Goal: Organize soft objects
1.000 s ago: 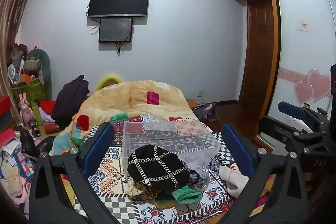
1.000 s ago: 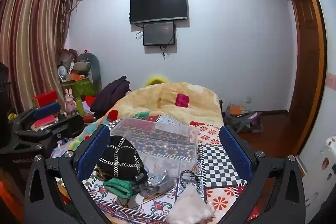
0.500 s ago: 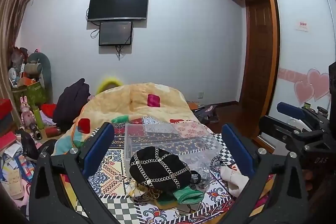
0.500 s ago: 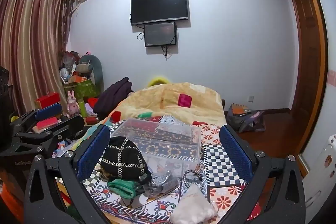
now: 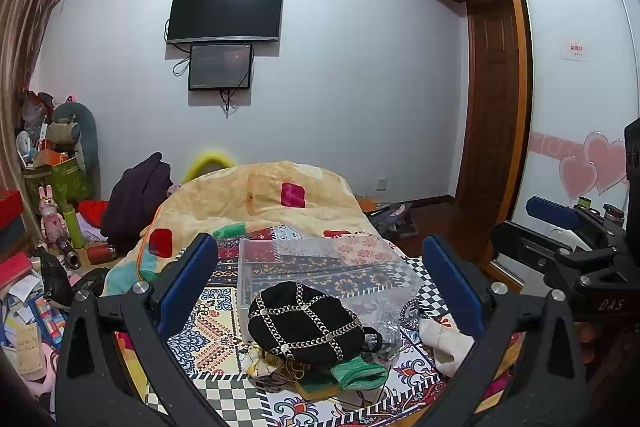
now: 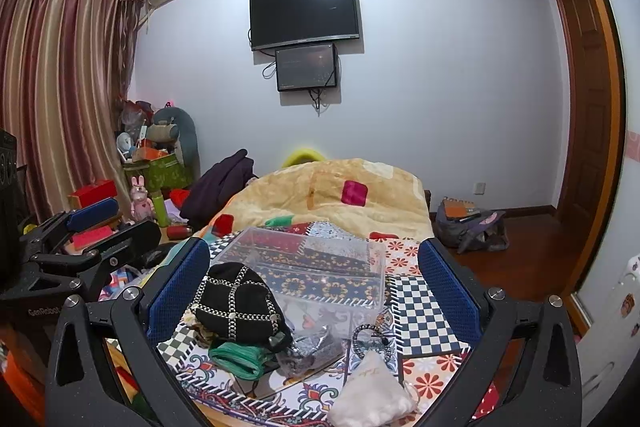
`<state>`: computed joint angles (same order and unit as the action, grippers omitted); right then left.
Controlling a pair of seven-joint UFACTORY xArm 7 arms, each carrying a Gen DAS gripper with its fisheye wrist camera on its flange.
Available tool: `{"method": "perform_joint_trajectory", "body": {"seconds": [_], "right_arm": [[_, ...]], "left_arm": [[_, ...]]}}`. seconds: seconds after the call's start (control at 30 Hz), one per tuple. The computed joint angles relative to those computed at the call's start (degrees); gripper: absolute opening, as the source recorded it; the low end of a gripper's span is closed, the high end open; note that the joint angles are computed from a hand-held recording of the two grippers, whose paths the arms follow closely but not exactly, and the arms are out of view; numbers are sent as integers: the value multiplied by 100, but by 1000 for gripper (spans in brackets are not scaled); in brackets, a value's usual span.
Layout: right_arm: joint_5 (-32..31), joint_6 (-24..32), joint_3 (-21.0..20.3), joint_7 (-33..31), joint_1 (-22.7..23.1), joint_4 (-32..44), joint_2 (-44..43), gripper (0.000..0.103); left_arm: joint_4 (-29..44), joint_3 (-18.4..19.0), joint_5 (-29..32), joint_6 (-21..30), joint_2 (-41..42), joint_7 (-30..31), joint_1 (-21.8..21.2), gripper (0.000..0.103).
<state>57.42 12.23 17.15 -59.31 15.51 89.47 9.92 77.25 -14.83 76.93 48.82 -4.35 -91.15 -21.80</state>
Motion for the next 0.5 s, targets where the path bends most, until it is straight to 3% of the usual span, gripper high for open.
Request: {"method": "perform_joint_trajectory", "body": {"seconds": [0.5], "right_arm": [[108, 16, -5, -49, 15, -8, -22, 103]], "left_arm": [[15, -2, 1, -19, -13, 17, 3, 103]]}}
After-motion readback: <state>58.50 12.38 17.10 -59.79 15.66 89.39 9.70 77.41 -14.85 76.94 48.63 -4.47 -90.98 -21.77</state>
